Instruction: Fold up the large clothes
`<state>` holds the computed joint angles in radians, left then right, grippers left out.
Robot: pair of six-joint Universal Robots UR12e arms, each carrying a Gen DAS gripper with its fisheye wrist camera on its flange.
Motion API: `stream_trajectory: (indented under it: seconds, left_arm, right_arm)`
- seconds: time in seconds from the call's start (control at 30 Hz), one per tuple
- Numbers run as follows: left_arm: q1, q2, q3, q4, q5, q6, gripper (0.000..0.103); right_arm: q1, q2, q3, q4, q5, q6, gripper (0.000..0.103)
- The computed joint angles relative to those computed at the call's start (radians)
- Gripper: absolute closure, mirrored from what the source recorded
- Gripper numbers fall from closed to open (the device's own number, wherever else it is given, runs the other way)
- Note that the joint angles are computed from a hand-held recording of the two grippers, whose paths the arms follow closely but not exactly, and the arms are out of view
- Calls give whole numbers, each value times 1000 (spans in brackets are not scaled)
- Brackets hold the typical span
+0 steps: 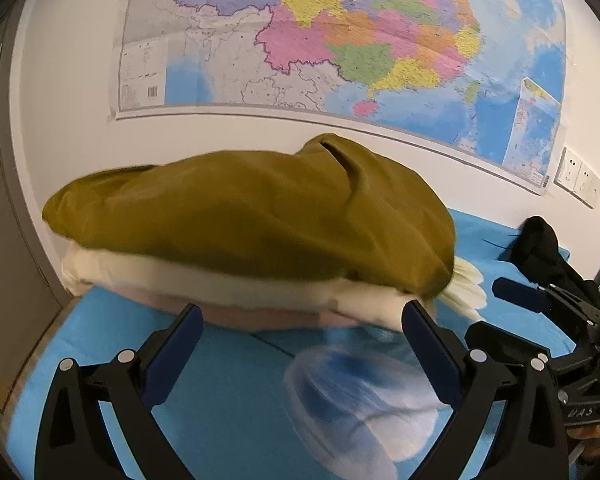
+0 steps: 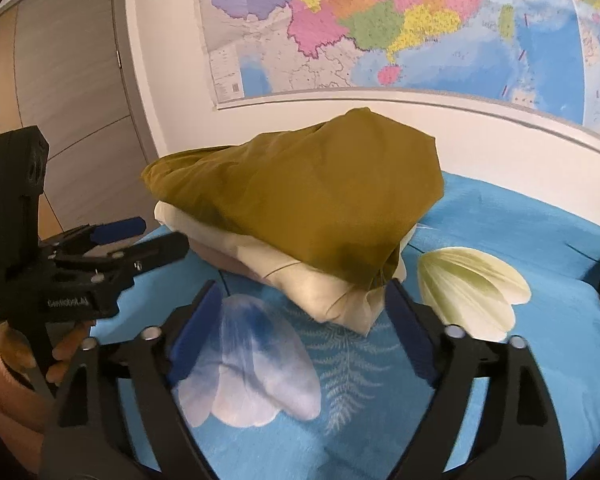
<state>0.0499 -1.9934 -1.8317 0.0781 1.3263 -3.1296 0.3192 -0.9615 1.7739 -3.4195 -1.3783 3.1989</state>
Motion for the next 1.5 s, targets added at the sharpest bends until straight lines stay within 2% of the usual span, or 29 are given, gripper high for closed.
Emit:
stream_trajectory:
  seconds: [0.1,0.23,0.4,0.47,0.6,1.5]
  left_arm:
    - [-1,15,-20,-27,-7,-21,7]
    - [-11,30,-48,-4,53,-27,7]
    - [-20,43,-72,30,98,-33,7]
    - [-17,48,-81,34,89,-40,7]
    - [-25,54,-90,39,114,-29,7]
    - [-30,78,-123,51,113,-27,7]
  right_arm:
    - [6,-6,19,-25,-8,-10,9]
    - [11,-17,48,-47,-20,-7,7]
    - [13,-27,71,-55,-21,8,6]
    - [14,-31,79,-50,-19,11,6]
    - [19,-35,90,-58,-23,9,6]
    - [21,-54,123,-81,-22,17,6]
